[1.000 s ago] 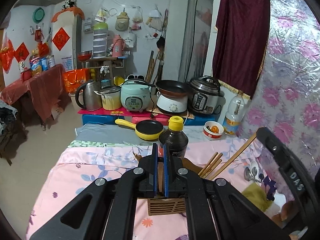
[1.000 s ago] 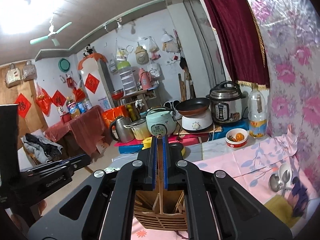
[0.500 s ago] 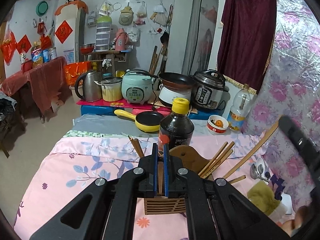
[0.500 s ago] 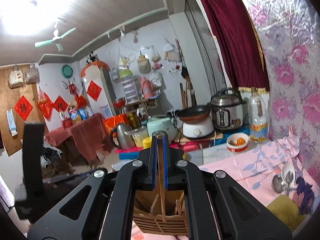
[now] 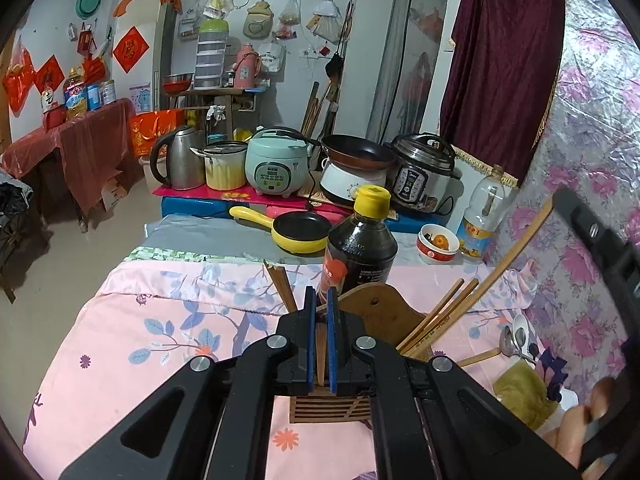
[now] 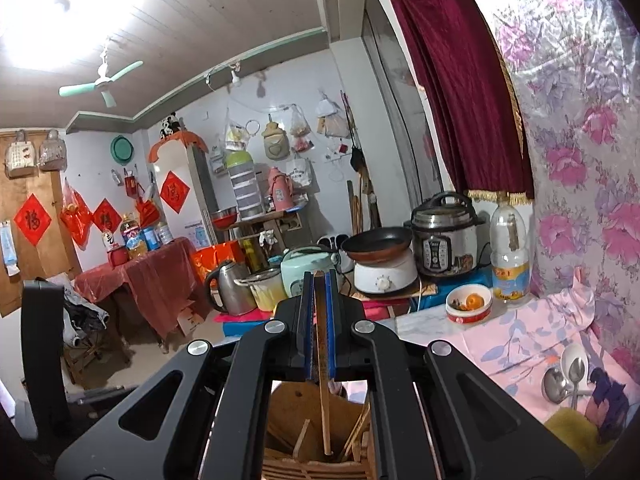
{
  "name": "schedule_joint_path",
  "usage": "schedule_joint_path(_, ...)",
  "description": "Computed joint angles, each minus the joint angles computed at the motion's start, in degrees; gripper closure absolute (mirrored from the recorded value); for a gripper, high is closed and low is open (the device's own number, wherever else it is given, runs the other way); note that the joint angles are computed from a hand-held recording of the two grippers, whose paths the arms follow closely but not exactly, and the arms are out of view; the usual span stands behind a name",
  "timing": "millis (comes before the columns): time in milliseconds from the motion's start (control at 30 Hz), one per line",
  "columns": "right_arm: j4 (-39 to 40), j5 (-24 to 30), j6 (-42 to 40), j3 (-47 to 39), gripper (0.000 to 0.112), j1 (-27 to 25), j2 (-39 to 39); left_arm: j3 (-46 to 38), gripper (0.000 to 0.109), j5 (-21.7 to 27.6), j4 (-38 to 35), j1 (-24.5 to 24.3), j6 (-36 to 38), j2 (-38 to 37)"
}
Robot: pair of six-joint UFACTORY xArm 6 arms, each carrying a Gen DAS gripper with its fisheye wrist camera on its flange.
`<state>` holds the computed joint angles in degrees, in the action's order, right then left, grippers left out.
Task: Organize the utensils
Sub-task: 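Lift both held chopsticks and carry them over the wooden utensil holder, then open both grippers to drop the chopsticks into the holder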
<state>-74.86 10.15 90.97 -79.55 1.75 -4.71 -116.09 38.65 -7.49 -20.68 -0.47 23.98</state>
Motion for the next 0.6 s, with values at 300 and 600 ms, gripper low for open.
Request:
schedule_joint_path(300,6.5,1.6,-7.7,3.1,0.106,1.0,1.8,-1.6,0.103,2.2,-2.3,0.5,1.0,1.0)
schedule_joint_path(600,14.2,1.2,-14.1,9.0,0.106,0.6,-0.7,1.8,0.103,1.1,2.1,-0.4,-1.2,-0.4)
